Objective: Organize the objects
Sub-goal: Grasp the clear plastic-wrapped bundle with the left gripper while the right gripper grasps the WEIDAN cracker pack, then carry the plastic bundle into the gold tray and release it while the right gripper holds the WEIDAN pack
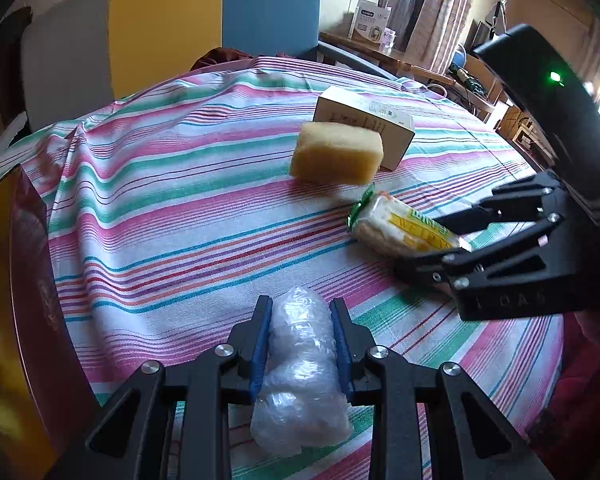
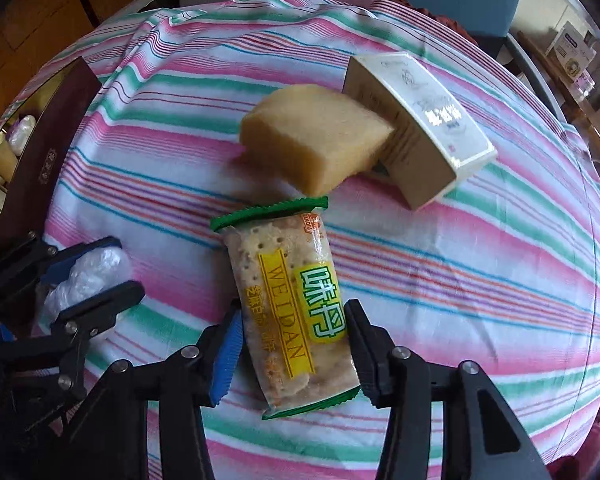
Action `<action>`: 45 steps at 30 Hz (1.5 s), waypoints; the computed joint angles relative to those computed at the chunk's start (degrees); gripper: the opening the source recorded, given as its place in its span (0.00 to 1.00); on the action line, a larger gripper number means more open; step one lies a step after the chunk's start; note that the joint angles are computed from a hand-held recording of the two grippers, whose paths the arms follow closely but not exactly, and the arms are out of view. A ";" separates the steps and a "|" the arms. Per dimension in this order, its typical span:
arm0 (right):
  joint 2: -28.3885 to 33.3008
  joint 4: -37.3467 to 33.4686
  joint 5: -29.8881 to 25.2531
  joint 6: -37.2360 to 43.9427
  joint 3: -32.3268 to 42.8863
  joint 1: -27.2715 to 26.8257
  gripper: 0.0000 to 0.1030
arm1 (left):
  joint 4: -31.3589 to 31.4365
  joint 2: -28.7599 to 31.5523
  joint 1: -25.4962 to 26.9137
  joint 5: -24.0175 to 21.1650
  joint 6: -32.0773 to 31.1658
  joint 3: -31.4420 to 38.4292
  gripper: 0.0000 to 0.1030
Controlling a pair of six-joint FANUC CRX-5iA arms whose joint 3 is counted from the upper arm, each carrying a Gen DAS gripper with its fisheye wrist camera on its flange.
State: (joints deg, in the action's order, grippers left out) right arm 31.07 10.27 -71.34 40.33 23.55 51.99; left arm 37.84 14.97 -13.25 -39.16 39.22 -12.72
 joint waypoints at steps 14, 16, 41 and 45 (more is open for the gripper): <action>-3.04 2.88 4.51 -4.44 -6.56 0.93 0.49 | -2.24 -6.24 0.74 0.70 0.06 -4.02 0.26; -3.27 3.32 4.78 -4.55 -7.13 1.02 0.49 | -0.91 -7.41 1.27 0.21 -0.67 -4.84 0.26; -6.67 4.86 7.00 -4.64 -12.79 0.67 0.49 | 1.75 3.44 18.27 -6.60 19.68 11.61 0.26; -7.02 4.98 7.15 -4.15 -13.32 0.34 0.49 | -0.42 6.66 18.33 -6.65 23.67 15.28 0.26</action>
State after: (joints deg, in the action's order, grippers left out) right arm 24.05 15.25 -64.18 36.18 10.23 52.33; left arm 37.42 21.63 5.07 -45.81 62.90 2.57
